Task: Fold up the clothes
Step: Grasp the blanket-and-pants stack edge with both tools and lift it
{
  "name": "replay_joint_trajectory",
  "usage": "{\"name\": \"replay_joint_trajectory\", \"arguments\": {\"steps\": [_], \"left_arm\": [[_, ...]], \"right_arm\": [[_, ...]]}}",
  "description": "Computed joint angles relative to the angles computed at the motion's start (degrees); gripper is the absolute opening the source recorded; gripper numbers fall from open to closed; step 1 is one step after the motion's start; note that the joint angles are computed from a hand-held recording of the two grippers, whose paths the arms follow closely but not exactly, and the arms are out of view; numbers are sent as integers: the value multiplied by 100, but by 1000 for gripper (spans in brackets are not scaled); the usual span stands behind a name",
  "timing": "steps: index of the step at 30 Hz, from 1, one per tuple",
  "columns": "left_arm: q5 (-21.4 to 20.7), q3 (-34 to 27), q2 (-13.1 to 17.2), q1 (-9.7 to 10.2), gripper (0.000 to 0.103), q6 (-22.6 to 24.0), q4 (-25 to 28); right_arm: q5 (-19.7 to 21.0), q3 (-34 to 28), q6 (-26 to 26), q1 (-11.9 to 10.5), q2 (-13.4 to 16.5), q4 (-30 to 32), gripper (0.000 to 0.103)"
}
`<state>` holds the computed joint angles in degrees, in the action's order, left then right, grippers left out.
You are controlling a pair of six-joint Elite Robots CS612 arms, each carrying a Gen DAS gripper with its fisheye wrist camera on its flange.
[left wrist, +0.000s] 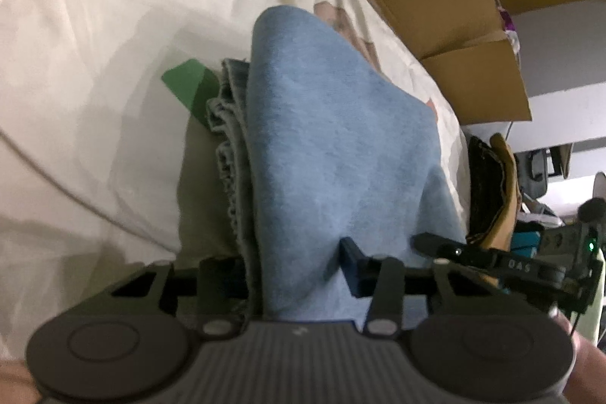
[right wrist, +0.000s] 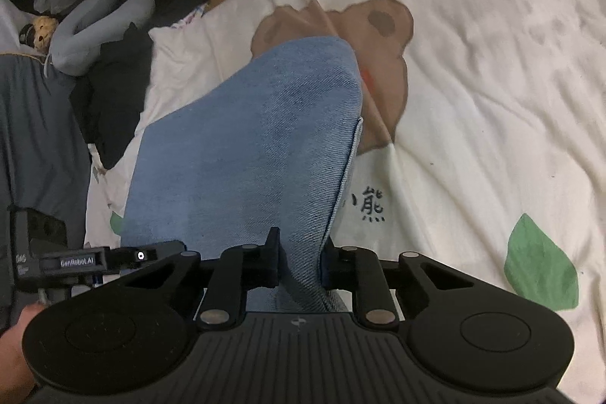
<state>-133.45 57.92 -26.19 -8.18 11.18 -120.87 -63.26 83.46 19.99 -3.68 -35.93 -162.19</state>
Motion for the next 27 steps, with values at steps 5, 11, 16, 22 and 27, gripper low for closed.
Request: {"name": "replay_joint_trajectory", "arguments": {"steps": [5, 11, 16, 22, 27], "left_arm": [[219, 164, -243, -18, 45, -117, -54], [445, 237, -532, -36, 45, 7, 14], [557, 372, -810, -100, 44, 7, -31], [683, 541, -1167, -190, 44, 9, -95], [730, 561, -1332, -286, 43, 6, -56]], "right_arm": [[-119, 51, 57, 84, -170, 30, 18], [-252, 99, 34, 150, -437, 209, 18], [-223, 230, 127, 128, -712, 273, 18], [-174, 370, 396, 74, -1072, 406, 18], [28, 535, 417, -37, -1324, 261, 18]]}}
